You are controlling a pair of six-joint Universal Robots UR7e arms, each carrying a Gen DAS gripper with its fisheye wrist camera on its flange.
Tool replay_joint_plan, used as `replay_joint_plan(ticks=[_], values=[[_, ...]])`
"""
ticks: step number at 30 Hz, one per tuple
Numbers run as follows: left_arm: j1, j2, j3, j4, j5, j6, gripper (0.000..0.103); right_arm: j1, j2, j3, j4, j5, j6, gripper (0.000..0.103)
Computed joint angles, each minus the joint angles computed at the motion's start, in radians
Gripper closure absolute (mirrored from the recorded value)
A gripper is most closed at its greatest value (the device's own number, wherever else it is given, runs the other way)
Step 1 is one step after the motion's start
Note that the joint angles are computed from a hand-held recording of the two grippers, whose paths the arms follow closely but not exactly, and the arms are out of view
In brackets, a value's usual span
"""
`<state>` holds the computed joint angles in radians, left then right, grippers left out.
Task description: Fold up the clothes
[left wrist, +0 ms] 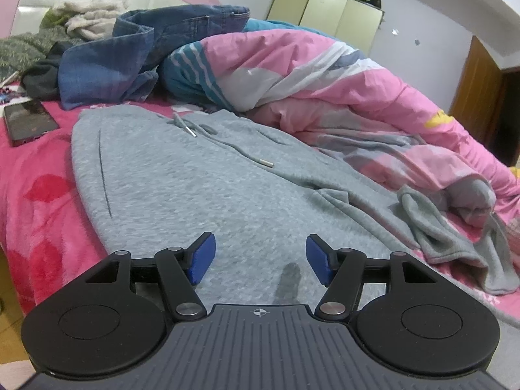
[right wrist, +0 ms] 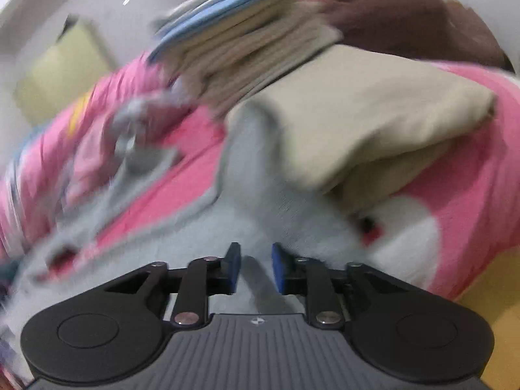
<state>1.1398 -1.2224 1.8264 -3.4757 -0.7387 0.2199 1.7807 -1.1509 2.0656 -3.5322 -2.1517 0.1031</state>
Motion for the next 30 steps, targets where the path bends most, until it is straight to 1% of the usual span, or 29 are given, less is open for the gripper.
replay_joint_plan(ticks=[1,2,3,5,7,8,9,13,16,19,21,23,24,25,26,27,28,29,30], values=[[0.002,-0.005,0.001,0.007,-0.004,-0.009,0.041,-0.005,-0.023,0.010,0.005,0.008,0.031,0.092],[0.004,-0.009,0.001,0.015,-0.009,-0.018,0.041,0.000,-0.032,0.016,-0.001,-0.004,0.040,0.092],[0.006,-0.013,0.002,0.023,-0.014,-0.027,0.041,0.012,-0.033,0.017,-0.010,-0.037,0.037,0.091],[0.010,-0.022,0.002,0.041,-0.027,-0.051,0.041,0.057,0.003,-0.003,-0.049,-0.160,-0.024,0.091],[0.012,-0.027,0.002,0.053,-0.035,-0.066,0.041,0.101,0.052,-0.034,-0.124,-0.267,-0.107,0.088],[0.013,-0.028,0.002,0.057,-0.037,-0.071,0.041,0.118,0.076,-0.048,-0.172,-0.309,-0.155,0.087],[0.013,-0.028,0.002,0.057,-0.037,-0.070,0.041,0.128,0.087,-0.055,-0.195,-0.321,-0.184,0.086],[0.012,-0.025,0.001,0.050,-0.031,-0.064,0.041,0.144,0.098,-0.070,-0.201,-0.264,-0.234,0.084],[0.007,-0.017,0.000,0.029,-0.019,-0.050,0.041,0.146,0.123,-0.102,-0.156,-0.200,-0.258,0.084],[0.004,-0.010,-0.002,0.010,-0.009,-0.031,0.041,0.141,0.135,-0.123,-0.077,-0.122,-0.294,0.083],[0.004,-0.009,-0.003,0.009,-0.009,-0.029,0.040,0.139,0.146,-0.145,-0.036,-0.126,-0.326,0.082],[0.006,-0.010,-0.003,0.013,-0.011,-0.032,0.041,0.131,0.149,-0.154,-0.045,-0.155,-0.348,0.082],[0.006,-0.011,-0.003,0.015,-0.013,-0.036,0.040,0.123,0.144,-0.154,-0.060,-0.174,-0.337,0.082],[0.006,-0.013,-0.003,0.020,-0.016,-0.040,0.040,0.115,0.134,-0.152,-0.079,-0.197,-0.314,0.084],[0.007,-0.015,-0.003,0.024,-0.018,-0.044,0.040,0.103,0.114,-0.139,-0.092,-0.192,-0.272,0.085],[0.007,-0.017,-0.002,0.027,-0.020,-0.048,0.040,0.091,0.086,-0.115,-0.111,-0.162,-0.214,0.084],[0.007,-0.017,-0.002,0.029,-0.022,-0.051,0.040,0.093,0.079,-0.103,-0.158,-0.169,-0.187,0.083],[0.006,-0.017,-0.002,0.030,-0.023,-0.053,0.040,0.106,0.086,-0.106,-0.211,-0.206,-0.203,0.082],[0.006,-0.018,-0.002,0.030,-0.024,-0.055,0.040,0.115,0.087,-0.103,-0.237,-0.222,-0.223,0.082]])
